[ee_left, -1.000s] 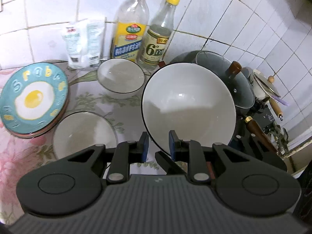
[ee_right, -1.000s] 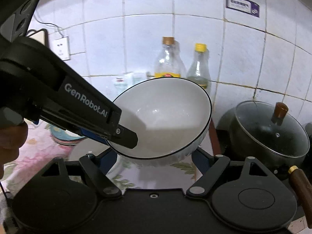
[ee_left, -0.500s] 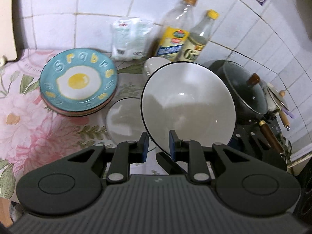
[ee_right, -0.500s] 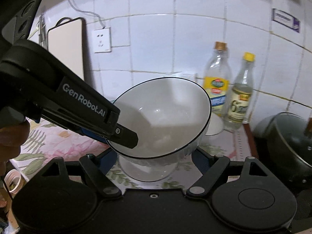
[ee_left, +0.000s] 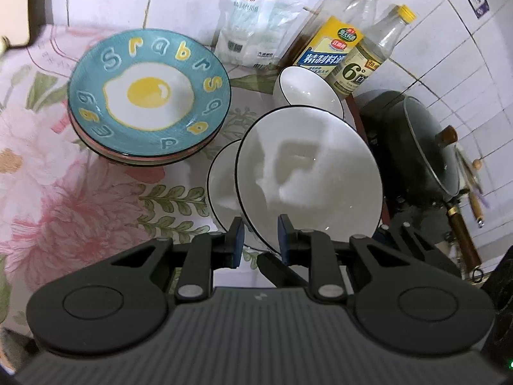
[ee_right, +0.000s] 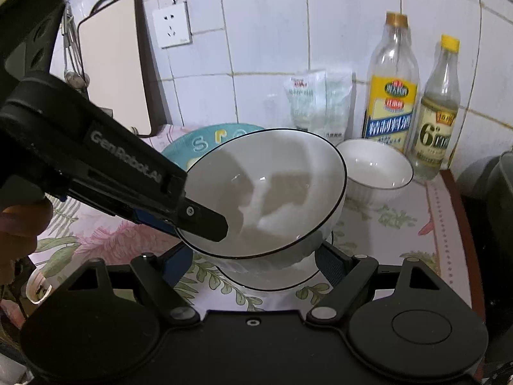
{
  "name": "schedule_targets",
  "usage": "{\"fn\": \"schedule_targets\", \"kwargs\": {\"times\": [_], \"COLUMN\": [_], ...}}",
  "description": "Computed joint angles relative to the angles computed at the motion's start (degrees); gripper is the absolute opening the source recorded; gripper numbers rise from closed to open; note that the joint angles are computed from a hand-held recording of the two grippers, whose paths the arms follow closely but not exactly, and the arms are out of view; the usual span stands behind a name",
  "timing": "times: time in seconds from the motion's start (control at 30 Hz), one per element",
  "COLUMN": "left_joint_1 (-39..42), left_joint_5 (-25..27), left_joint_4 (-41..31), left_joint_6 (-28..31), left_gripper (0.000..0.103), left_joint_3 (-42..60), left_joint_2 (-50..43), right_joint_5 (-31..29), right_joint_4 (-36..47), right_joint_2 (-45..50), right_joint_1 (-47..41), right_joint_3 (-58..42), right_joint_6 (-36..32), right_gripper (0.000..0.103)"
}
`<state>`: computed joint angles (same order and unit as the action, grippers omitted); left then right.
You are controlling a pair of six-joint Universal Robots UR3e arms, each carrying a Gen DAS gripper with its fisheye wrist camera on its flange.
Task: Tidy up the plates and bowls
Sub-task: 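Carry the small white bowl and lower it into the large bowl, open grippers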
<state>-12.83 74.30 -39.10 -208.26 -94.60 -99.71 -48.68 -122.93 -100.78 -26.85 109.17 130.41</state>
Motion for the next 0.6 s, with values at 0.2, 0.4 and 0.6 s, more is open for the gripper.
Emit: {"fn": "schedule_targets", "kwargs": {"times": [0.2, 0.4, 0.6], "left_joint_1": [1.22, 0.98, 1.44], "left_joint_5": [-1.44, -1.42, -1.73], "left_joint_4": [1.55, 1.25, 3.4], "left_joint_6": [-0.23, 0.33, -0.19], "left_gripper": [0.02, 0.021, 0.023], "left_joint_3": [-0.57, 0.77, -0.54], "left_joint_2": [-2.76, -4.78, -4.85], "right_joint_5": [0.02, -1.21, -1.92], "right_joint_4": [2.53, 0.98, -1.13], "right_joint_2": [5.56, 7.86, 8.55], "right_joint_1": [0.77, 1.61, 1.87], "right_joint_3": [-3.7, -4.51, -4.32], "right_joint_6": [-0.9, -1.7, -3.59], "right_gripper": [0.087, 0.087, 0.088]}}
